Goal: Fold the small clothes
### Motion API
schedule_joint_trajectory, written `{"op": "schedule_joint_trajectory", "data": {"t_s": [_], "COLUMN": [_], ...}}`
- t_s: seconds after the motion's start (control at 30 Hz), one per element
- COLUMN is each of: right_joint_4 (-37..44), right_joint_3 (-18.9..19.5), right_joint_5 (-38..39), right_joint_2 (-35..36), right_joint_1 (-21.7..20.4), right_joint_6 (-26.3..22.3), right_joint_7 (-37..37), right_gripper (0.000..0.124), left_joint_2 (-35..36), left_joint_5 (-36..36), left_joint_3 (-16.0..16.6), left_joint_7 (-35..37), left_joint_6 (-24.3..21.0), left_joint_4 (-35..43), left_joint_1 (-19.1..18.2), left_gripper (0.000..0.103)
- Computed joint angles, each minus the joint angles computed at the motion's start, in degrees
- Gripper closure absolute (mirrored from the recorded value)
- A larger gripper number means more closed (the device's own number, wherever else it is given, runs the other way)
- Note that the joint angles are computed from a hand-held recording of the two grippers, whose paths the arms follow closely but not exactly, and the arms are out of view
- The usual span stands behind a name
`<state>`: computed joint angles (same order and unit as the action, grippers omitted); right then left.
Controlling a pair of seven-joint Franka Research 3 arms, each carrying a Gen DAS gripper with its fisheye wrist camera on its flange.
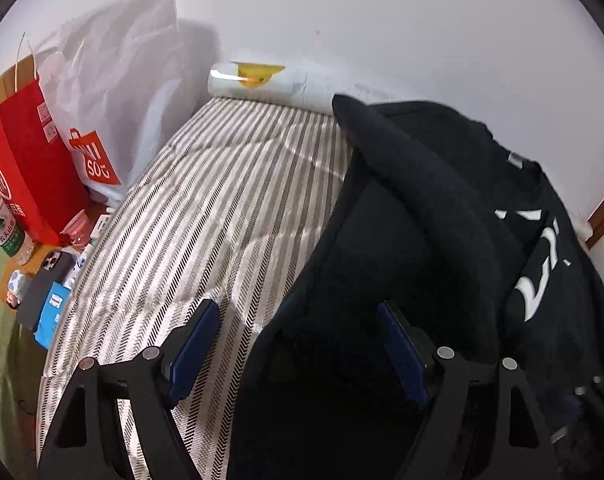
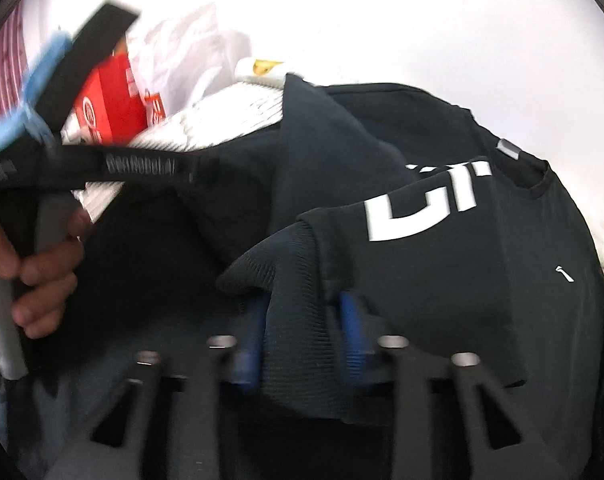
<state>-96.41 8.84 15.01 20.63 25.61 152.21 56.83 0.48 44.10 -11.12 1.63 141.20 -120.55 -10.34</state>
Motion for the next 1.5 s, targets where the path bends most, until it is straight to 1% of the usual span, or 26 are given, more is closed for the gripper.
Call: {"op": "schedule_joint_trajectory", "data": {"t_s": [0.07,0.17,0.23,0.37,0.43,0.57,0.73,0.9,1.07,1.27,1.3,1.4,1.5], "right_joint_4": [0.6,-0.1,0.5,3.5,5.7,10.1,10.6,9.2,4.5,3.7,3.8,3.3,0.6], "right_joint_3": [1.3,1.3,0.9,-0.9,-1.8,-2.6,-4.1,-5.4,-7.3,-8.4,-8.6,-9.6,-9.3], "right_joint_5": [3.9,7.6,9.6,10.5,10.8,11.9,10.7,7.4,2.1,-2.1,-3.0,-5.9,-6.1], "right_joint_2": [-0.3,-1.9,-2.4,-1.8,-0.7,2.0,3.3,3.7,1.8,2.3,2.2,0.9,-1.9], "right_joint_1": [-2.2,-4.0,-5.2,-6.8,-8.2,-11.2,-13.1,-13.3,-12.1,-12.0,-11.9,-11.5,-12.6], "right_joint_6": [-0.7,2.7,3.7,5.3,5.9,4.2,3.3,2.2,3.1,1.3,0.8,-0.3,0.9], "right_joint_7": [-2.4,-4.1,-4.4,-2.1,-0.9,1.4,5.6,9.2,12.6,15.8,16.4,18.4,18.2], "right_gripper": [0.112,0.113,0.113,0.113,0.113,0.114,0.114,0.115,0.115,0.115,0.112,0.099,0.091], "left_joint_2": [0.2,0.3,0.4,0.5,0.5,0.4,0.3,0.0,-0.5,-0.7,-0.6,-0.1,0.1], "left_joint_5": [0.8,1.1,1.1,1.3,1.5,1.5,1.6,1.6,1.8,1.9,1.7,1.7,1.7], "left_joint_3": [-0.2,-0.3,-0.3,-0.3,-0.3,-0.3,-0.3,-0.2,-0.2,-0.3,-0.4,-0.5,-0.5], "left_joint_7": [0.0,0.3,0.2,0.1,0.0,-0.6,-0.8,-1.9,-2.7,-3.1,-2.9,-2.3,-2.1], "left_joint_6": [-1.2,-2.4,-2.8,-3.2,-3.5,-4.5,-4.6,-4.7,-4.3,-3.8,-4.0,-5.3,-5.7], "left_joint_4": [0.4,0.9,0.9,1.0,1.0,1.0,1.0,0.7,0.1,-0.1,0.0,0.8,1.1], "left_joint_1": [-0.2,-0.5,-0.7,-0.8,-0.9,-0.9,-0.9,-0.7,-0.5,-0.3,-0.3,-0.6,-0.7], "left_gripper": [0.024,0.024,0.024,0.024,0.022,0.022,0.022,0.022,0.022,0.022,0.022,0.022,0.022]}}
